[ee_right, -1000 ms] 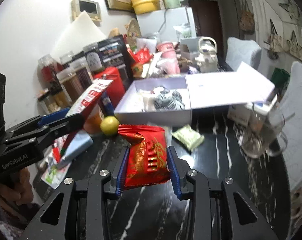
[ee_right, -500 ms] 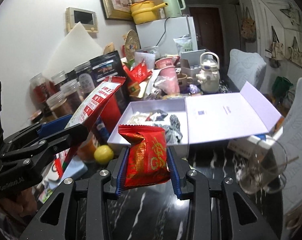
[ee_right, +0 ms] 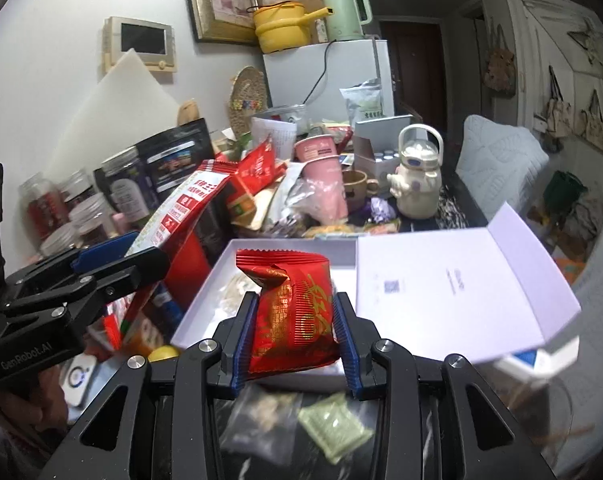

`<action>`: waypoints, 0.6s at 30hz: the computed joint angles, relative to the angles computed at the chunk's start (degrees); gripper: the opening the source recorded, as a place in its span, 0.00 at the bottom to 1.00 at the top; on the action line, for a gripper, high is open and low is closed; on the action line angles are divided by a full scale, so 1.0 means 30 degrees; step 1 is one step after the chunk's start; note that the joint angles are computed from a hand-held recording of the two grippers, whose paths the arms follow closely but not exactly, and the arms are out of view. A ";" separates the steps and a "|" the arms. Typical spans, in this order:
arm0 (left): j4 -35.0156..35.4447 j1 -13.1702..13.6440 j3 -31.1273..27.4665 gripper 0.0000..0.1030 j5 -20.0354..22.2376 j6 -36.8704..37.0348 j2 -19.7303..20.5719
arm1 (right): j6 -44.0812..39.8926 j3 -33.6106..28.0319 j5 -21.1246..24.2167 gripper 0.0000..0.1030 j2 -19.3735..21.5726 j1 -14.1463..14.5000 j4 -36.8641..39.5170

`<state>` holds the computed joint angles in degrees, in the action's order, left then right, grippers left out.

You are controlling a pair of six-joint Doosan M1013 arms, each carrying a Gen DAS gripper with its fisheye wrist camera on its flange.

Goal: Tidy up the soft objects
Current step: 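Lift the snack packet with the left tool while the right tool carries the candy bag to the box, then open the left tool over the box while the right tool releases the candy bag inside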

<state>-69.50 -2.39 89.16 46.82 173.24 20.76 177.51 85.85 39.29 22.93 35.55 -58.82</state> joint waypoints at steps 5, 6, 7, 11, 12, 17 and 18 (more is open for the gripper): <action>-0.0084 -0.0404 -0.0907 0.46 -0.0743 -0.0611 0.0663 | -0.0825 -0.0454 -0.0441 0.36 0.0300 -0.0761 0.0215; -0.0225 -0.0497 -0.1072 0.46 -0.0979 -0.0683 0.0796 | -0.0970 -0.0559 -0.0539 0.36 0.0363 -0.0900 0.0248; -0.0283 -0.0572 -0.1217 0.46 -0.1172 -0.0710 0.0911 | -0.1111 -0.0661 -0.0623 0.36 0.0427 -0.1036 0.0248; -0.0366 -0.0885 -0.1849 0.46 -0.1776 -0.1012 0.1386 | -0.1802 -0.1163 -0.0976 0.36 0.0760 -0.1511 0.0508; -0.0284 -0.0976 -0.2004 0.46 -0.1956 -0.1079 0.1501 | -0.2004 -0.1295 -0.1082 0.36 0.0848 -0.1633 0.0694; 0.0877 -0.1364 -0.2799 0.46 -0.2473 -0.1919 0.2091 | -0.2980 -0.1922 -0.1534 0.36 0.1316 -0.2135 0.1595; 0.1137 -0.1436 -0.2905 0.46 -0.2622 -0.2104 0.2186 | -0.3191 -0.2070 -0.1564 0.36 0.1417 -0.2220 0.1822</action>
